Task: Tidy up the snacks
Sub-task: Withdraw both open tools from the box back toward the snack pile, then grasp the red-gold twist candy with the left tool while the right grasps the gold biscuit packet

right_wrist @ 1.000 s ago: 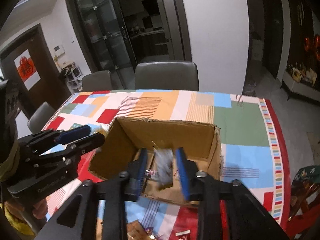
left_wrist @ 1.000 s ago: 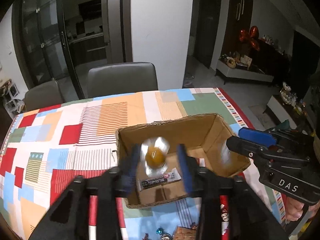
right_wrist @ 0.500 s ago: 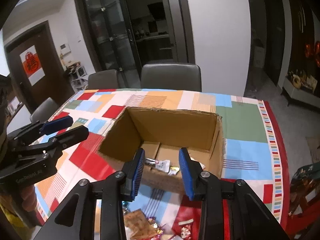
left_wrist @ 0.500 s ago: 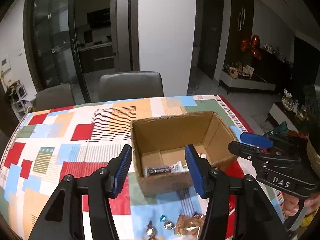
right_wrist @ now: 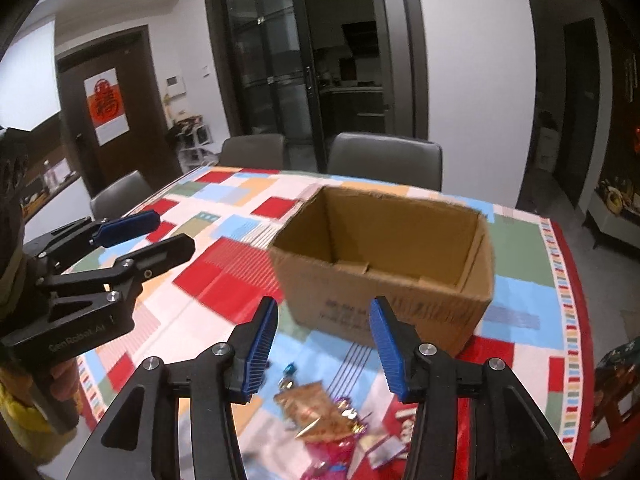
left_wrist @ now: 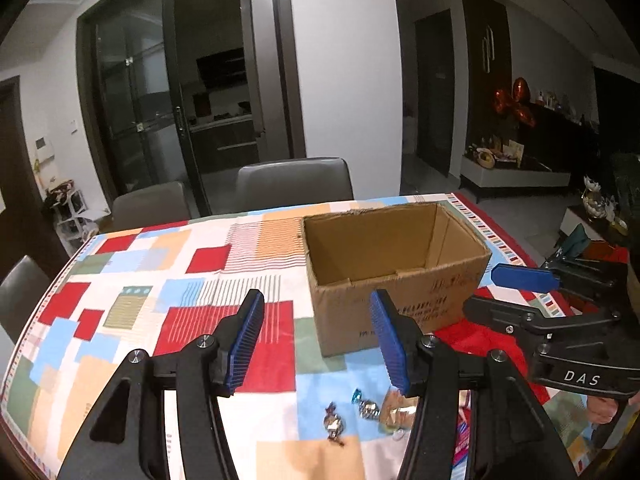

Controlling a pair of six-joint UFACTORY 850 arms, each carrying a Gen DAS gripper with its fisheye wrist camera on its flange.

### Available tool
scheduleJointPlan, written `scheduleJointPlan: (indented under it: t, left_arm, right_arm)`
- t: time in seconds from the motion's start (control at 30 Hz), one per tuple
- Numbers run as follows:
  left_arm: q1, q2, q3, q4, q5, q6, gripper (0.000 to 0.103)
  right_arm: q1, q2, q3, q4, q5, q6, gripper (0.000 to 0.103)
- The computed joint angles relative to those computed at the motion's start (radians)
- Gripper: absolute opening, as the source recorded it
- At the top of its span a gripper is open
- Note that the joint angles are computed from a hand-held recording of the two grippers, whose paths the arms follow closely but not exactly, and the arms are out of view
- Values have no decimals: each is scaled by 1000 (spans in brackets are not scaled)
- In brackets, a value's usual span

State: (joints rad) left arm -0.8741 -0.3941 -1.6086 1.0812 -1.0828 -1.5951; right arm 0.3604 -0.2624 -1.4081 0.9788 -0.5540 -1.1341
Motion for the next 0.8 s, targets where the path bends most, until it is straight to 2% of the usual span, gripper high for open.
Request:
scheduleJointPlan:
  t: [0.07, 0.47, 0.6, 0.8]
  left_arm:
    - [-16, 9, 27, 5, -16, -24, 55]
    - [-68, 55, 158, -49, 16, -145, 55]
    - [-72, 49, 174, -76, 23, -141, 55]
    - [-59, 45, 203, -123, 72, -131, 55]
  right_arm:
    - [1, 16, 32, 15, -6, -32, 49]
    - [4, 39, 117, 4, -42, -74, 49]
    - [10, 28, 129, -35, -50, -56, 49]
    - [21, -3, 135, -112, -65, 1, 49]
